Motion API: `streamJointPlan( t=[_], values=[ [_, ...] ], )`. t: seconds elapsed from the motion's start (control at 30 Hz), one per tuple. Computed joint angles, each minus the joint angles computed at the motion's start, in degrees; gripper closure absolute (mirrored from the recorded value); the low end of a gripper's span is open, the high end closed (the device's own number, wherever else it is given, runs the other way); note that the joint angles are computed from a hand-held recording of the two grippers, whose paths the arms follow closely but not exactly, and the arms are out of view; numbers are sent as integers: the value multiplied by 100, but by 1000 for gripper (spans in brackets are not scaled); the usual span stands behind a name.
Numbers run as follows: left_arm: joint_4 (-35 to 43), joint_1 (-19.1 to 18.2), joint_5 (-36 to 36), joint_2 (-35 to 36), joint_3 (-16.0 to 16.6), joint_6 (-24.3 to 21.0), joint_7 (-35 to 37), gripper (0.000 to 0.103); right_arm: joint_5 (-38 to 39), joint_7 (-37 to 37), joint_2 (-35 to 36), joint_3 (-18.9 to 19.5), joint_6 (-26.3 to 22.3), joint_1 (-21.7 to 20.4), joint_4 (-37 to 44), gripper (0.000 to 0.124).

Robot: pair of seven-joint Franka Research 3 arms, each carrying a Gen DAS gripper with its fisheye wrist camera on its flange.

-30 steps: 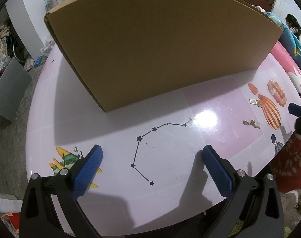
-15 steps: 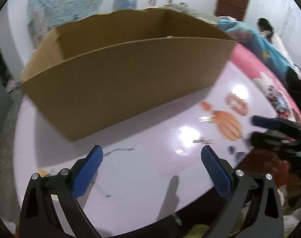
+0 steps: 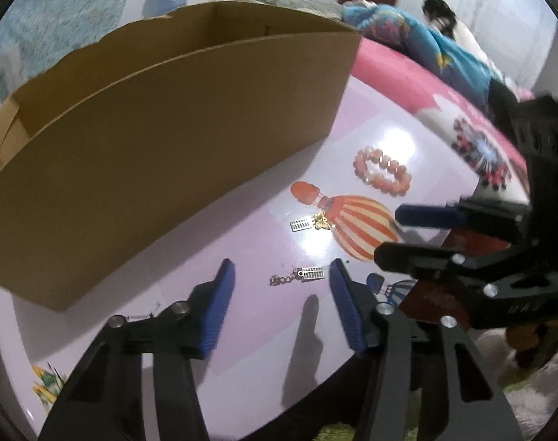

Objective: Organize jewelry
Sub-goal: 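Close the left tool on the small silver rectangular charm, then carry the silver charm into the box and open the left tool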

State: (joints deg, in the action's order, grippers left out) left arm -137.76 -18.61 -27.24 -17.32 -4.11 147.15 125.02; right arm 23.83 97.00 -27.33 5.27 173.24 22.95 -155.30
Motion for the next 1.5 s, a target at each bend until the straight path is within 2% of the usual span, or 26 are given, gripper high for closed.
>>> streamJointPlan(
  t=[0.17,0.33,0.6,0.97,1.3,1.5],
  values=[
    [210,33,158,200,-51,-307,139,62,54,-43,11,-64,14,45,8,67],
    [188,99,473,229,-223,-175,138,66,59,6,-2,-26,44,18,-9,67],
    [244,58,675,280,-252,-178,73,86,122,-84,-41,-121,65,60,-60,67],
    [129,10,562,197,-219,-75,92,87,28,76,-114,35,58,-97,-80,67],
    [-15,57,430,-46,-56,-12,32,87,-177,136,4,141,152,-154,49,68],
    [-65,157,467,-130,53,57,-160,87,-459,166,261,347,269,-262,276,77]
  ],
)
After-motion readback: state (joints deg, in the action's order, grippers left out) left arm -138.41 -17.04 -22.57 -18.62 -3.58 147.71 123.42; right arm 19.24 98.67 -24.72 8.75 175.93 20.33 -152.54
